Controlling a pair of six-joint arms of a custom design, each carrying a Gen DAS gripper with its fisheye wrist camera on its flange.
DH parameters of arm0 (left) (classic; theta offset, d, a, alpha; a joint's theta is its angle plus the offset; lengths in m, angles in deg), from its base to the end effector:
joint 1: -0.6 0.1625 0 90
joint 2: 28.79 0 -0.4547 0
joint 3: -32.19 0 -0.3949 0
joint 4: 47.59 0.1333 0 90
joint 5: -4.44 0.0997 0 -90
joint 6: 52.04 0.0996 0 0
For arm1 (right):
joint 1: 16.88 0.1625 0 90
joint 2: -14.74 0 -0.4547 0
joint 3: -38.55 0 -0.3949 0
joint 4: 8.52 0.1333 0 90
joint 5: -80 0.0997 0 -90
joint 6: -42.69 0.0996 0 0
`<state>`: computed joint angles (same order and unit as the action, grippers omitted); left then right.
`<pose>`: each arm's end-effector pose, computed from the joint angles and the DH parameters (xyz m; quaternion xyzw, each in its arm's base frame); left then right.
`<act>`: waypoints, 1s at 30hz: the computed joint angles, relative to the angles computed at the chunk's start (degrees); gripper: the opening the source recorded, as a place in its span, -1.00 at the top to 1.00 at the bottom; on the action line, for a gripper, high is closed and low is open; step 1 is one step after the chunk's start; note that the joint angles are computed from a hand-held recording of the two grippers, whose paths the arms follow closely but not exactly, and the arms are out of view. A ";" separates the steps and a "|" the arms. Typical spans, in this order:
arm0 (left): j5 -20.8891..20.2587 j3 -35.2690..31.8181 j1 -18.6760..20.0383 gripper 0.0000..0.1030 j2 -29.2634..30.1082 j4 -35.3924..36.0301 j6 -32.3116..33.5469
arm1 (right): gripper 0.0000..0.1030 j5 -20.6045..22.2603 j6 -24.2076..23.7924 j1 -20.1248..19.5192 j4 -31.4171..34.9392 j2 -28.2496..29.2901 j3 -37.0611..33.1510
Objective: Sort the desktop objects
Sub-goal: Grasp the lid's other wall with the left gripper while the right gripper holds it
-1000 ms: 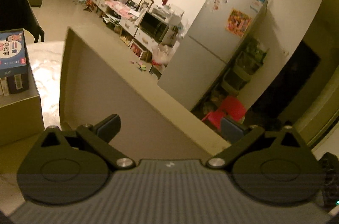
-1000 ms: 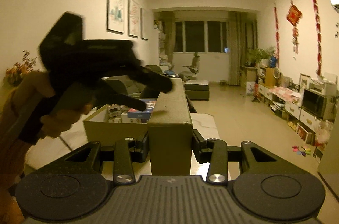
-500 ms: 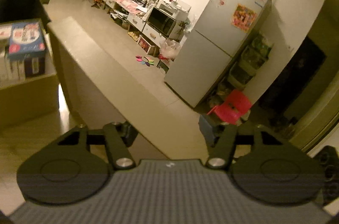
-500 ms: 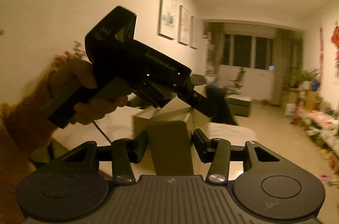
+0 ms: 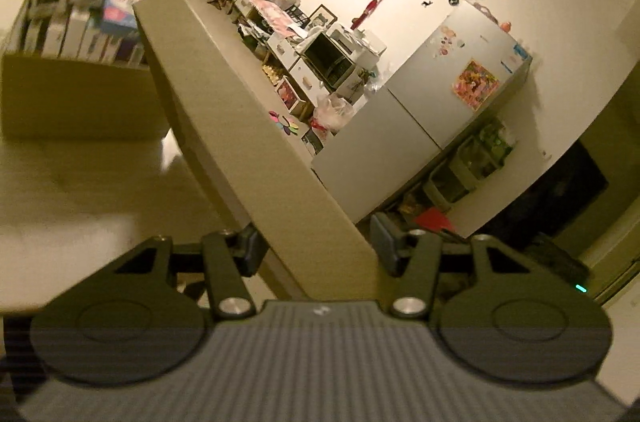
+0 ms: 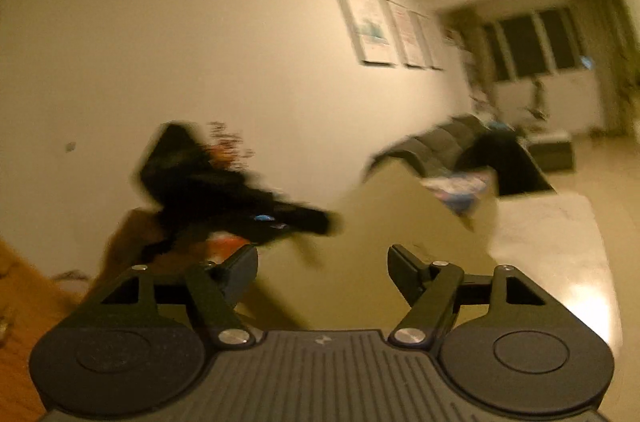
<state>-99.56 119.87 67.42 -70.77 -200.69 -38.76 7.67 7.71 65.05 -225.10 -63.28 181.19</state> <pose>-0.1900 -0.7213 0.1216 -0.3244 -0.9261 0.1392 0.1330 0.1066 -0.4133 0.2939 0.2740 -0.8055 0.5215 0.0641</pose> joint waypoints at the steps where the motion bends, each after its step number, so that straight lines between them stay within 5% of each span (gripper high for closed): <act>1: -0.49 0.34 0.62 -0.03 -0.25 0.19 -0.45 | -0.45 -1.46 1.67 -0.74 -0.25 0.41 -0.55; 11: -1.22 2.35 4.50 -0.03 -1.09 -0.09 -4.05 | -0.17 -9.86 19.01 -7.85 2.21 8.24 -3.46; 18: 1.09 2.98 5.35 -0.07 -0.97 -0.82 -4.55 | -0.07 -1.87 21.77 -11.59 4.72 10.10 -3.82; 30: 7.40 4.10 6.58 -0.43 -0.61 -3.42 -4.96 | -0.07 -4.97 20.53 -8.14 5.36 11.26 -2.78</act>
<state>-92.15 123.97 74.00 -71.39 -204.11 -43.72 2.70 28.24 56.91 -219.74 -52.01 178.41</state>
